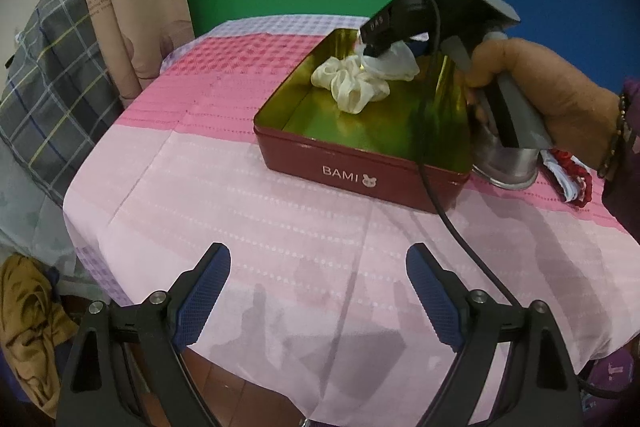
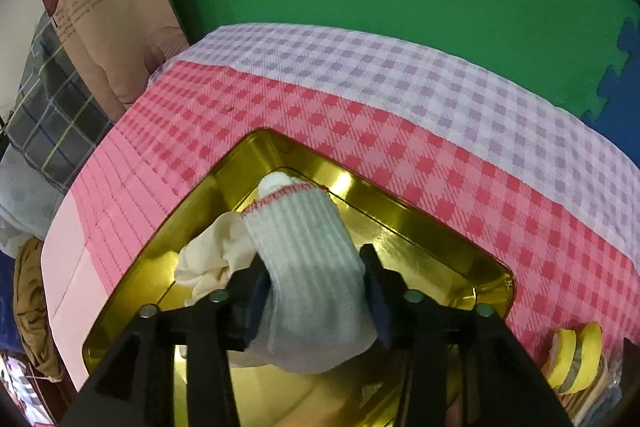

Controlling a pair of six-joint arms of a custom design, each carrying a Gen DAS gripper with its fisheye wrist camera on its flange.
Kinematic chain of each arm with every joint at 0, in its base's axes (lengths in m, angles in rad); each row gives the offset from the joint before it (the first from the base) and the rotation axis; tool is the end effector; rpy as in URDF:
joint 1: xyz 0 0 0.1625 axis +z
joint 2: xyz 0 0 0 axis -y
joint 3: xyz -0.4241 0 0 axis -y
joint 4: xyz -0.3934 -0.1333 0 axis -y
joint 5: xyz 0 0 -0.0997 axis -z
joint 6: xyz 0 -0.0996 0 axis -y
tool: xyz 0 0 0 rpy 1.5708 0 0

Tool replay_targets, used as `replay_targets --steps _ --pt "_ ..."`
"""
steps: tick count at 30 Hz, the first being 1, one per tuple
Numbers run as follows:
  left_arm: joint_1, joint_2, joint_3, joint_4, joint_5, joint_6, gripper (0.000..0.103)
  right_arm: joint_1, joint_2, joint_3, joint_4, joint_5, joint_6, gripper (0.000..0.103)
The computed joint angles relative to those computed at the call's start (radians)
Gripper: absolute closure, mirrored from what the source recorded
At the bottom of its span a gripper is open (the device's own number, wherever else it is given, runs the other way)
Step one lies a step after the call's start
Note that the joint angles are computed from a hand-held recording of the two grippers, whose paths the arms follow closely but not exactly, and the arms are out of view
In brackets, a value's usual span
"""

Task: Organize soft objects
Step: 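Carry the white knit sock into the tin tray and release it, then move the left gripper to the yellow-grey sock and grasp it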

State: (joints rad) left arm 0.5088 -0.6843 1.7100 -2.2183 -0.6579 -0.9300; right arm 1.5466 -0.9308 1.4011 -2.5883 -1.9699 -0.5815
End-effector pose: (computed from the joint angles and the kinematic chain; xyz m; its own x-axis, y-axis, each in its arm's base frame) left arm -0.4231 -0.4789 0.0008 -0.6761 0.0414 -0.7356 0.4510 0.8128 -0.3687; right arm 0.0767 -0.7389 0.2979 -0.7770 -0.2814 0.5631 -0.4860 0.8367 -0.2525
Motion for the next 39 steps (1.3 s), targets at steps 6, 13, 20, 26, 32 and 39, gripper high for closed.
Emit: replay_targets --steps 6,13,20,26,32,39 --pt "-0.004 0.008 -0.008 0.021 -0.001 -0.004 0.016 0.0 -0.052 0.067 -0.121 0.062 -0.012 0.05" --pt "-0.014 0.021 -0.011 0.036 0.009 0.02 0.016 -0.031 -0.222 0.216 -0.234 0.255 -0.002 0.045" --pt "-0.039 0.043 -0.007 -0.028 -0.007 0.114 0.016 -0.183 -0.564 0.532 -0.422 0.35 -0.084 0.038" --pt "-0.062 0.06 0.006 -0.202 -0.111 0.299 0.016 -0.417 -0.765 0.697 -0.608 0.282 -0.216 0.037" --pt "-0.047 0.115 -0.142 -0.326 -0.229 0.653 0.015 -0.619 -0.789 0.694 -0.691 0.264 -0.255 0.038" --pt "0.034 0.37 -0.635 -0.181 -0.25 1.251 0.015 -0.737 -0.829 0.706 -0.636 0.415 -0.149 0.038"
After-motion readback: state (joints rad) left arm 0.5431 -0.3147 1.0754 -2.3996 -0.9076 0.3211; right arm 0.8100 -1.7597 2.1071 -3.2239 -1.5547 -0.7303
